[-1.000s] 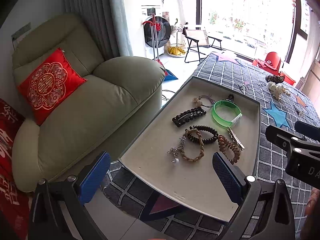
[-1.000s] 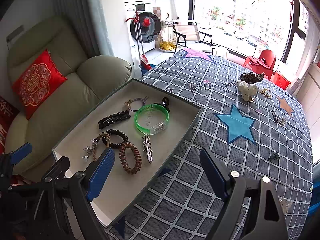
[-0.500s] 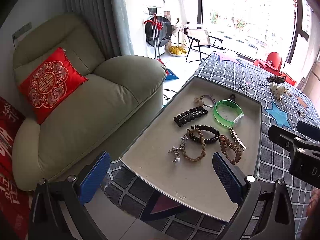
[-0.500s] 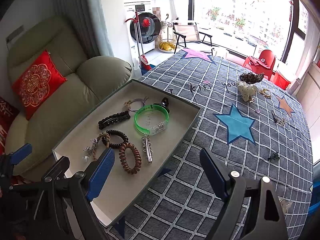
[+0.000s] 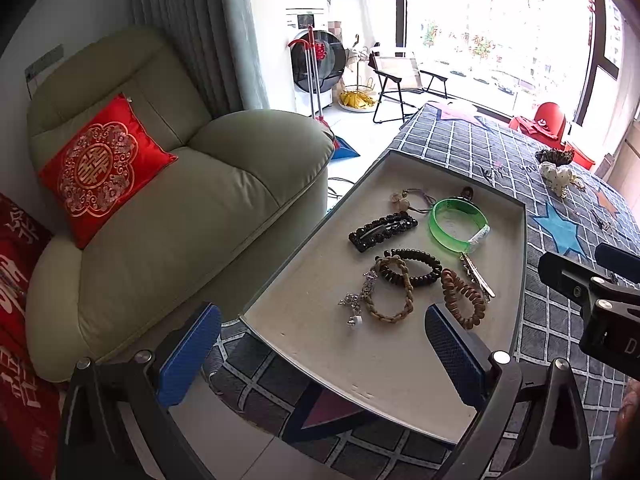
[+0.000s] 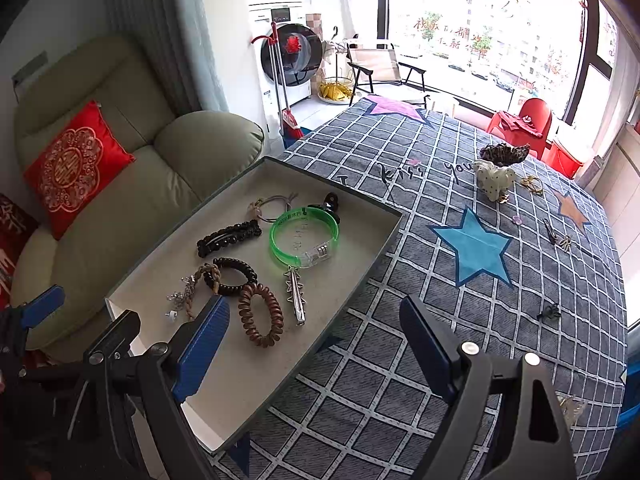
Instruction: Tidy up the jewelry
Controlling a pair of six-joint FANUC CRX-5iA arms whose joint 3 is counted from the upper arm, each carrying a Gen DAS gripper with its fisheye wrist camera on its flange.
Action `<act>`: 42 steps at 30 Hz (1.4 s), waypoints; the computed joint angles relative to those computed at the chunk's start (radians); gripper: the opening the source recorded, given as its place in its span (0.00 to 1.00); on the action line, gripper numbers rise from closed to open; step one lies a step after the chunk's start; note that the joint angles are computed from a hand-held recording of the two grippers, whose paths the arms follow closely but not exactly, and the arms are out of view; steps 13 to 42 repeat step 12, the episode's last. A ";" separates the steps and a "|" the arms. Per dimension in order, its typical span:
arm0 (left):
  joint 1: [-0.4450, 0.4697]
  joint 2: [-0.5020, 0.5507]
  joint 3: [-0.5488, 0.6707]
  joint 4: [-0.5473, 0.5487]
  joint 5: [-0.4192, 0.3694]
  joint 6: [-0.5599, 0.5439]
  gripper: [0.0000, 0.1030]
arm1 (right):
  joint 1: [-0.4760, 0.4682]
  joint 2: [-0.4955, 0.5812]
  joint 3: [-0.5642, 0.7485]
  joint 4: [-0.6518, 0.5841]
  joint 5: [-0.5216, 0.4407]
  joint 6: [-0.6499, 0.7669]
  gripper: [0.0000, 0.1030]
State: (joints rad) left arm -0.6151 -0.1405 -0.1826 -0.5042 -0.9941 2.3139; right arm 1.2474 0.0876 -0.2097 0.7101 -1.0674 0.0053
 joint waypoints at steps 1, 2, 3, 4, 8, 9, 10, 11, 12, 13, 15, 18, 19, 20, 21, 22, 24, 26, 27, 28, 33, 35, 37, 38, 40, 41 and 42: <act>0.003 -0.002 -0.004 0.002 0.005 0.003 1.00 | 0.000 0.000 0.001 0.000 0.000 0.001 0.86; 0.003 -0.004 -0.006 0.001 0.009 0.008 1.00 | 0.000 0.000 0.002 -0.001 -0.001 0.004 0.86; 0.004 -0.007 -0.010 0.001 0.014 0.010 1.00 | 0.000 0.000 0.000 0.000 0.001 0.000 0.86; 0.005 -0.008 -0.012 0.001 0.019 0.011 1.00 | 0.000 0.000 0.001 0.000 0.000 0.001 0.86; 0.004 -0.007 -0.013 -0.002 0.024 0.006 1.00 | 0.000 0.001 0.003 -0.002 -0.001 -0.002 0.86; 0.004 -0.007 -0.014 -0.001 0.025 0.003 1.00 | 0.001 0.002 0.002 -0.001 0.000 -0.003 0.86; 0.006 -0.006 -0.014 0.001 0.025 0.000 1.00 | 0.001 0.001 0.001 -0.001 0.001 -0.004 0.86; 0.006 -0.005 -0.013 0.003 0.023 -0.002 1.00 | 0.000 0.001 0.002 -0.003 0.000 -0.003 0.86; 0.006 -0.002 -0.011 0.004 0.021 -0.004 1.00 | 0.001 0.001 -0.001 -0.002 0.003 -0.005 0.86; 0.006 -0.002 -0.011 0.004 0.021 -0.004 1.00 | 0.001 0.001 -0.001 -0.002 0.003 -0.005 0.86; 0.006 -0.002 -0.011 0.004 0.021 -0.004 1.00 | 0.001 0.001 -0.001 -0.002 0.003 -0.005 0.86; 0.006 -0.002 -0.011 0.004 0.021 -0.004 1.00 | 0.001 0.001 -0.001 -0.002 0.003 -0.005 0.86; 0.006 -0.002 -0.011 0.004 0.021 -0.004 1.00 | 0.001 0.001 -0.001 -0.002 0.003 -0.005 0.86; 0.006 -0.002 -0.011 0.004 0.021 -0.004 1.00 | 0.001 0.001 -0.001 -0.002 0.003 -0.005 0.86; 0.006 -0.002 -0.011 0.004 0.021 -0.004 1.00 | 0.001 0.001 -0.001 -0.002 0.003 -0.005 0.86; 0.006 -0.002 -0.011 0.004 0.021 -0.004 1.00 | 0.001 0.001 -0.001 -0.002 0.003 -0.005 0.86; 0.006 -0.002 -0.011 0.004 0.021 -0.004 1.00 | 0.001 0.001 -0.001 -0.002 0.003 -0.005 0.86; 0.006 -0.002 -0.011 0.004 0.021 -0.004 1.00 | 0.001 0.001 -0.001 -0.002 0.003 -0.005 0.86; 0.006 -0.002 -0.011 0.004 0.021 -0.004 1.00 | 0.001 0.001 -0.001 -0.002 0.003 -0.005 0.86; 0.006 -0.002 -0.011 0.004 0.021 -0.004 1.00 | 0.001 0.001 -0.001 -0.002 0.003 -0.005 0.86; 0.006 -0.002 -0.011 0.004 0.021 -0.004 1.00 | 0.001 0.001 -0.001 -0.002 0.003 -0.005 0.86; 0.006 -0.002 -0.011 0.004 0.021 -0.004 1.00 | 0.001 0.001 -0.001 -0.002 0.003 -0.005 0.86; 0.006 -0.002 -0.011 0.004 0.021 -0.004 1.00 | 0.001 0.001 -0.001 -0.002 0.003 -0.005 0.86; 0.006 -0.002 -0.011 0.004 0.021 -0.004 1.00 | 0.001 0.001 -0.001 -0.002 0.003 -0.005 0.86; 0.006 -0.002 -0.011 0.004 0.021 -0.004 1.00 | 0.001 0.001 -0.001 -0.002 0.003 -0.005 0.86; 0.006 -0.002 -0.011 0.004 0.021 -0.004 1.00 | 0.001 0.001 -0.001 -0.002 0.003 -0.005 0.86; 0.006 -0.002 -0.011 0.004 0.021 -0.004 1.00 | 0.001 0.001 -0.001 -0.002 0.003 -0.005 0.86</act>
